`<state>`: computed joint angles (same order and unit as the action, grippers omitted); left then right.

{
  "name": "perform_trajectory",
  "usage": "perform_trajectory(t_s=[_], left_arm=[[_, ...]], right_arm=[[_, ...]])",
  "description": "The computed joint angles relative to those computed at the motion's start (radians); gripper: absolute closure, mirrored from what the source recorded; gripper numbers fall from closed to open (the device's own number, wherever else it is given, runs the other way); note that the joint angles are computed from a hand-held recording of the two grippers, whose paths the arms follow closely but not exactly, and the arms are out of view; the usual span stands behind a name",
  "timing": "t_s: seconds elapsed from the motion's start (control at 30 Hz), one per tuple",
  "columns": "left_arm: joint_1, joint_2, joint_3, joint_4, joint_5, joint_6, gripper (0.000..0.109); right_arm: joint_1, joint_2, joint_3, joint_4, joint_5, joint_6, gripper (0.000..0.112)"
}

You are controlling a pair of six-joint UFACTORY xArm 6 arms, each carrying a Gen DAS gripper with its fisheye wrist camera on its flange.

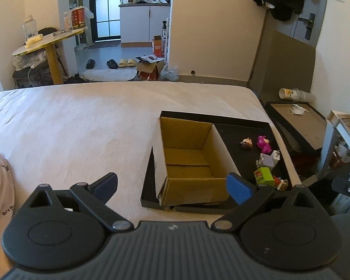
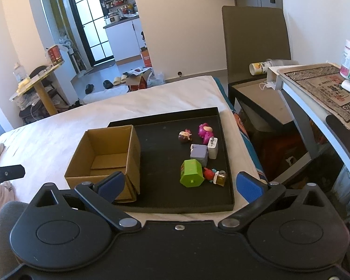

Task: Organize rigid objects
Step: 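Move the right gripper toward the green hexagonal block and open it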

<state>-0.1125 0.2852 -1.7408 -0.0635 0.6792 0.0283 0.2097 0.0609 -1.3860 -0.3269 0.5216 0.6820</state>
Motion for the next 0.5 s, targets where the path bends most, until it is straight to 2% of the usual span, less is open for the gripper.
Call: perform_trajectory(t_s=[0.5], left_arm=[[0.001,0.121,-0.097,0.049,0.005,-0.092,0.012]], right_arm=[[-0.037,0.056,-0.004,0.037,-0.064,-0.010,0.019]])
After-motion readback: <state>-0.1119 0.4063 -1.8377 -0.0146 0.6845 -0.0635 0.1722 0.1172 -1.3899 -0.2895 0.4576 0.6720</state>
